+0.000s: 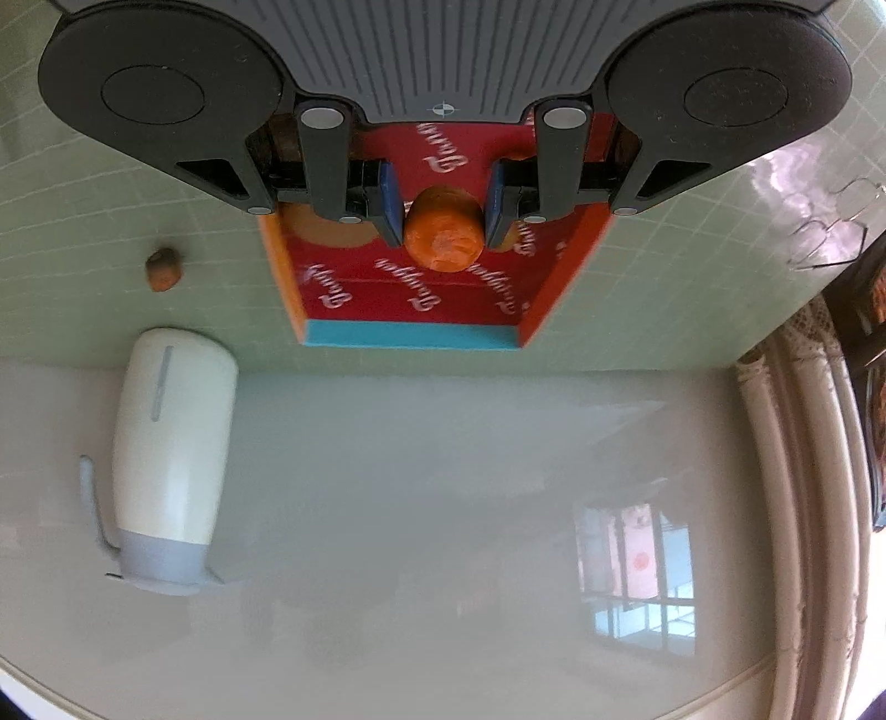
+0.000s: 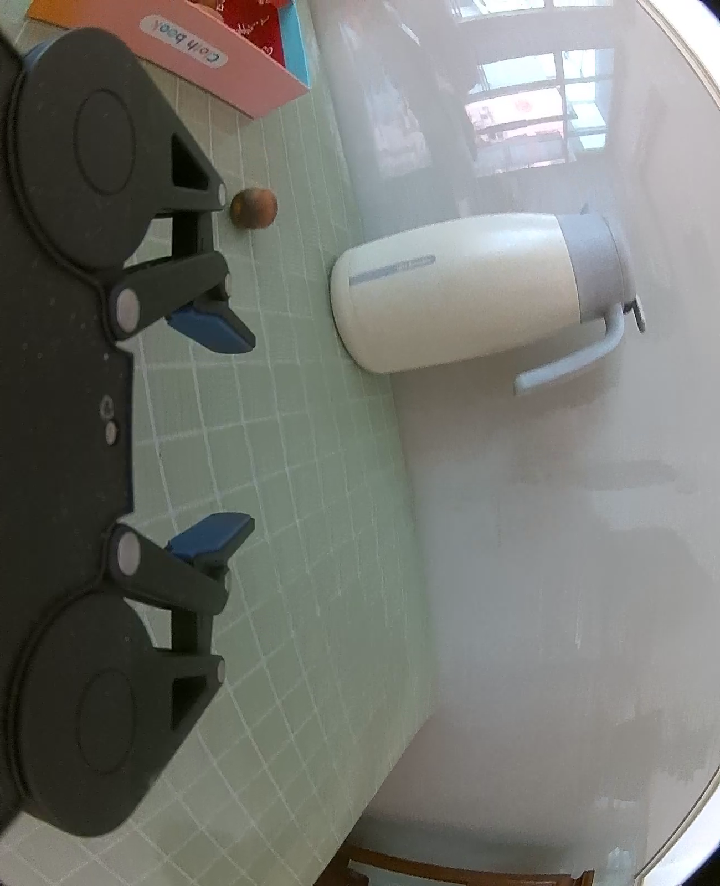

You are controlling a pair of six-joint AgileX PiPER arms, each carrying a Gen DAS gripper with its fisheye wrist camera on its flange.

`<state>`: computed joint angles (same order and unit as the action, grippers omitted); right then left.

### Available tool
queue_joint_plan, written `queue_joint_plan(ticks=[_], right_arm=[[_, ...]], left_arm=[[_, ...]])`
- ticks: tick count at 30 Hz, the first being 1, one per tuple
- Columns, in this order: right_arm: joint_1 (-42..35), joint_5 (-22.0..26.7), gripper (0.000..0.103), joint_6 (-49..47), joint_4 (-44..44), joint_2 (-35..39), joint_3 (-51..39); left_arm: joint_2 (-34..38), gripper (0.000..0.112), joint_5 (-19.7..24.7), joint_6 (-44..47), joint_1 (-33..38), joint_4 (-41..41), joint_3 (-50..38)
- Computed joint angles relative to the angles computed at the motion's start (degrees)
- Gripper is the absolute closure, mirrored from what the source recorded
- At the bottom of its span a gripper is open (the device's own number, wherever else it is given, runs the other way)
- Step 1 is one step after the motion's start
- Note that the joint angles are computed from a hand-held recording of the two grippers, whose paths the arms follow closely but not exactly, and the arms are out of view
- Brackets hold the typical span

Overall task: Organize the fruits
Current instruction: 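Carry the orange piece into the red box and open the left tool, then reach the right tool to the small brown fruit and grasp it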

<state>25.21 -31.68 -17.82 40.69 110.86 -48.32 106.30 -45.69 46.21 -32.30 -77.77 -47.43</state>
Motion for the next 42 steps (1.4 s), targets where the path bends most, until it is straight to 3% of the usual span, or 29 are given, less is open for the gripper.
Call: queue_joint_plan(ticks=[6,12,13,14,15,16,23,29,42], right_arm=[[1.8,0.1,0.040,-0.4,0.9,0.6,-1.1],[3.4,-0.4,0.037,-2.6,3.0,1.3,-2.0],[3.5,-0.7,0.035,-2.9,3.3,1.3,-2.0],[3.5,-0.9,0.035,-3.1,3.6,1.4,-2.0],[3.3,-1.0,0.035,-3.2,3.7,1.3,-2.0],[3.2,-0.9,0.035,-3.3,3.9,1.3,-2.1],[2.7,-1.4,0.034,-4.6,4.8,1.4,-1.7],[0.1,-3.3,0.034,-5.3,5.5,1.4,-0.5],[-4.1,-3.1,0.034,-8.9,6.9,5.3,-5.6]], left_arm=[[-1.4,0.081,-0.3,-1.7,1.1,0.6,3.0],[-1.0,0.080,2.1,-2.8,3.5,1.4,3.8],[-1.0,0.062,2.3,-3.5,3.8,1.8,3.9],[-0.9,0.027,1.7,-4.7,3.7,2.6,4.2],[-0.5,0.013,-0.8,-5.5,2.8,2.1,4.3],[-0.2,0.009,-4.0,-6.6,1.5,1.8,4.6],[-1.1,0.009,-5.6,-10.6,0.9,4.8,5.8],[0.0,0.009,-11.0,-9.0,-1.0,2.9,5.1],[-1.1,0.009,-11.6,-12.0,4.3,2.8,7.9]])
